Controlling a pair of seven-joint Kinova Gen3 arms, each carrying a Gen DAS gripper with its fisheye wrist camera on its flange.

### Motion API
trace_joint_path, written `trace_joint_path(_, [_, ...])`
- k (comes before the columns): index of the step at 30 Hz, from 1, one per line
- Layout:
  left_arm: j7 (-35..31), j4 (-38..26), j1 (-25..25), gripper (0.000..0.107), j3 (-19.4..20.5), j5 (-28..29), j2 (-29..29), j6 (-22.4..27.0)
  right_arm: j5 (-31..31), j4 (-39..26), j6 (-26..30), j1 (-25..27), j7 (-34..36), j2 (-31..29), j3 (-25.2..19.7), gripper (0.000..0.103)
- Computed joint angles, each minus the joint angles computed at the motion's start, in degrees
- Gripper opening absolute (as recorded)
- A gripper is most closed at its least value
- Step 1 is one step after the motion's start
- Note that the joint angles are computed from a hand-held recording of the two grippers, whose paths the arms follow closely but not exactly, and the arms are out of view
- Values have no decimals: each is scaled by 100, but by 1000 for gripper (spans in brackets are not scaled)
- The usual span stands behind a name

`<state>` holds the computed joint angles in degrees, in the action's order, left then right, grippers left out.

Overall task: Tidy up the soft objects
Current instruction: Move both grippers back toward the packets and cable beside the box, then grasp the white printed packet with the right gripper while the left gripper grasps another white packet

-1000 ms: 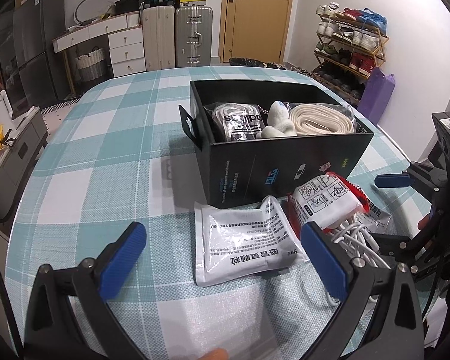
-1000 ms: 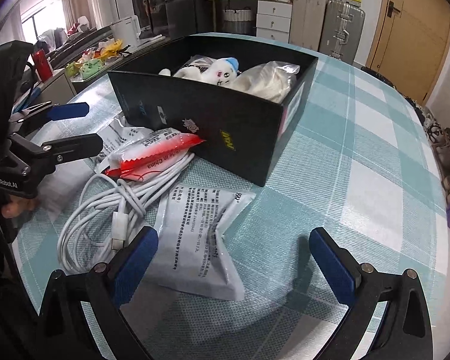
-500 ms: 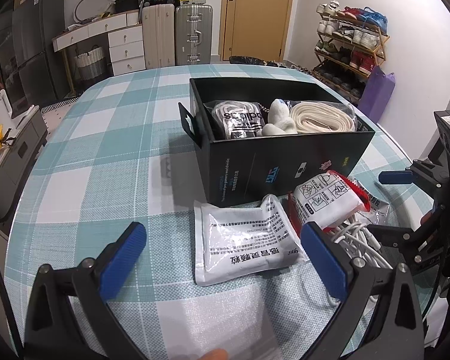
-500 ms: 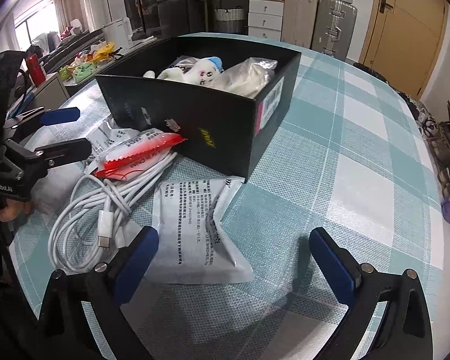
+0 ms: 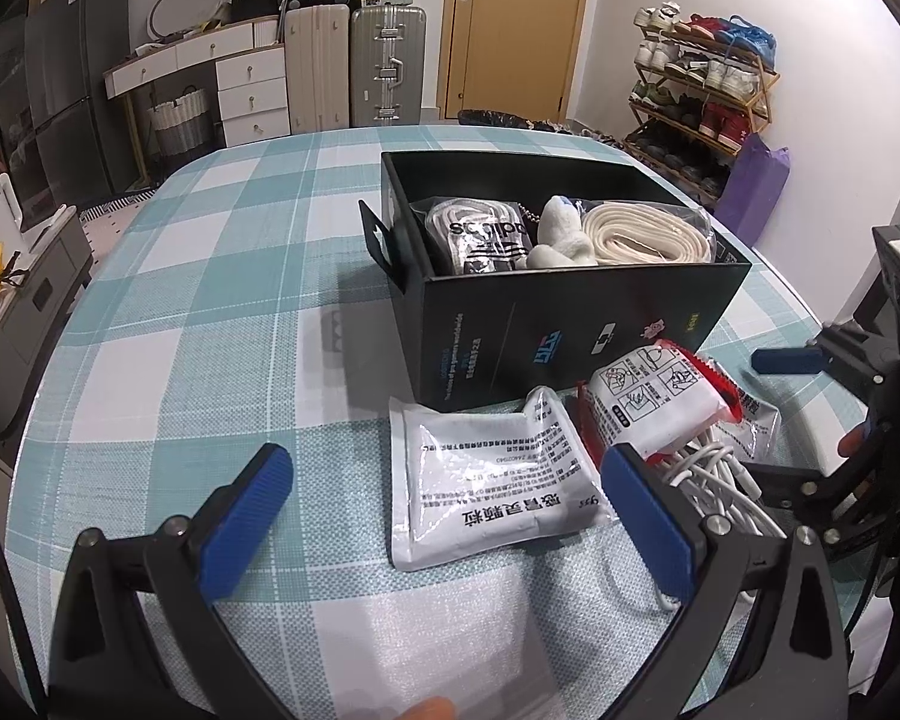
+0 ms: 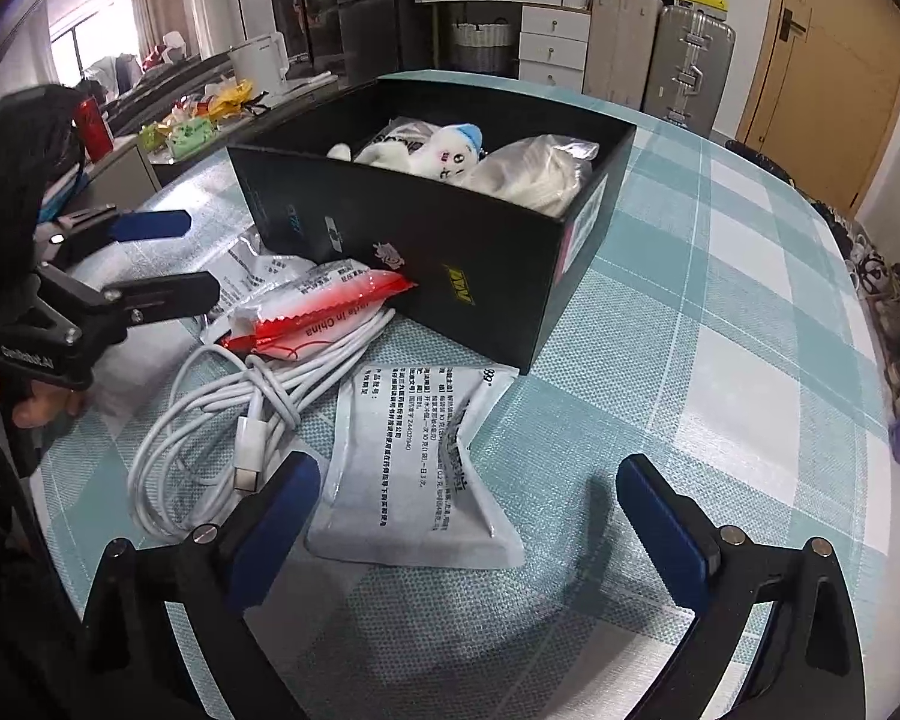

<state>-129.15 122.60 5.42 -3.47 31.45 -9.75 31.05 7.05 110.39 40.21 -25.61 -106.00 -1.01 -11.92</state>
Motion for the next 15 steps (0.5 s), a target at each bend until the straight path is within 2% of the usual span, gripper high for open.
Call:
trace_joint_path(6, [58, -27, -1, 103, 20, -52, 0, 51, -15, 79, -241, 13, -21, 17, 15, 80])
trace_joint_path(8, [149, -49, -17, 103, 59, -129, 12, 56, 23, 105, -306, 22, -62, 5, 20, 72])
trace_joint_path(10, [225, -73, -25, 103, 87, -196, 28, 66, 34, 101, -301, 40, -76, -10, 31, 59])
trace_joint_path(12, [390, -111, -43, 103, 159, -335, 47, 79, -65, 110, -291, 71, 58, -39, 60, 54])
trace_joint_path(15, [553, -174, -31, 103, 207, -449, 93, 124, -239, 119, -318, 133, 234, -63, 104, 51])
